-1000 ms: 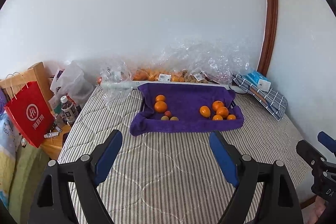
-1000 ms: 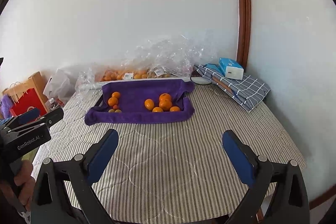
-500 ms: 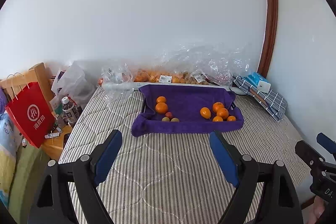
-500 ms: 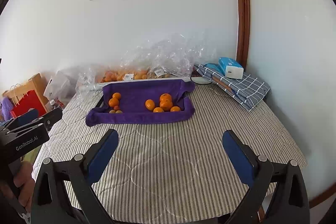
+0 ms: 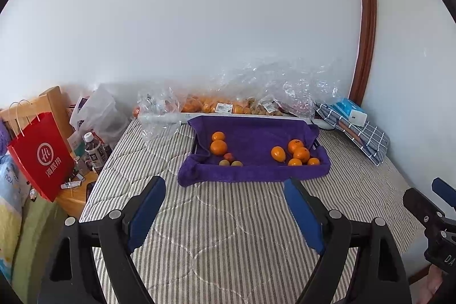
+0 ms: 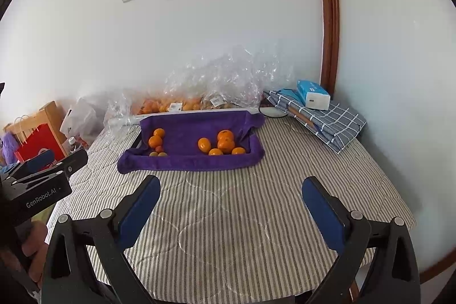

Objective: Organize fruits

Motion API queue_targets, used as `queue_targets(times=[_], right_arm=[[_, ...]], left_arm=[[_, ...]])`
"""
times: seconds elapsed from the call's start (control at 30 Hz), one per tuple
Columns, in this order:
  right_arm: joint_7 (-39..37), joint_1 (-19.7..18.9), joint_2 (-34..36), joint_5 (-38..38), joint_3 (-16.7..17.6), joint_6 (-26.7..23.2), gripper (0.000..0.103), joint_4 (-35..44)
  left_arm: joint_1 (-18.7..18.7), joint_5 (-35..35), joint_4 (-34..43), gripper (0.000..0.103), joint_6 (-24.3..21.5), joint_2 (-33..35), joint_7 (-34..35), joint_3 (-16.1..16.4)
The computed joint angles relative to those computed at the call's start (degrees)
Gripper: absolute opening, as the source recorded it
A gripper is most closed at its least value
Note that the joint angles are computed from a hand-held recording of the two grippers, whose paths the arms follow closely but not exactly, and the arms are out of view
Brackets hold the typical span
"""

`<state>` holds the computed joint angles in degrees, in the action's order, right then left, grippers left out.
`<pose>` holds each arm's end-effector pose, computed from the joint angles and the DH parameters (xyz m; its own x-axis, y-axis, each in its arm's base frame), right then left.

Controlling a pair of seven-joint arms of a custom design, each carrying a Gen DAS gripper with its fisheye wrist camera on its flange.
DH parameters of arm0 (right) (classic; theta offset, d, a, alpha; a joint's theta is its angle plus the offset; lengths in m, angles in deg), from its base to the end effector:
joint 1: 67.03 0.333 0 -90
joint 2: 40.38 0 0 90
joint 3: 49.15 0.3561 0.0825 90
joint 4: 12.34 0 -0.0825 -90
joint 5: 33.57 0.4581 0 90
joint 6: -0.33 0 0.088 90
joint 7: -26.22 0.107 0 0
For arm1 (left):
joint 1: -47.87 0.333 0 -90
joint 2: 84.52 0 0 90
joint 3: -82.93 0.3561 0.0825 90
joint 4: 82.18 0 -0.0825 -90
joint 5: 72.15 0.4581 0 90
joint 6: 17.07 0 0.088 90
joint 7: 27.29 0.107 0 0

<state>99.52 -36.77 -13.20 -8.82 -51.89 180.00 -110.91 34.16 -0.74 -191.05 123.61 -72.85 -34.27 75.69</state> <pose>0.7146 0.3377 0.4141 0.3921 -0.9152 -0.0930 -0.5724 -0.1636 -0.8035 0.6631 -0.2495 0.4341 0.4327 -0.9015 0.0092 -0.5209 -0.2583 -0.8136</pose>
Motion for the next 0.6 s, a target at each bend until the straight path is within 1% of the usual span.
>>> queue_targets(times=[0.27, 0.6], right_arm=[[0.92, 0.85, -0.08, -0.38, -1.02, 0.12, 0.099, -0.20], [1.42, 0.56, 0.17, -0.80, -0.88, -0.43, 0.099, 0.13]], left_arm=[[-0.15, 0.11, 0.07, 0.085, -0.58, -0.05, -0.27, -0.01], [-0.55, 0.11, 0.35, 0.085, -1.45, 0.07, -0.42, -0.22]])
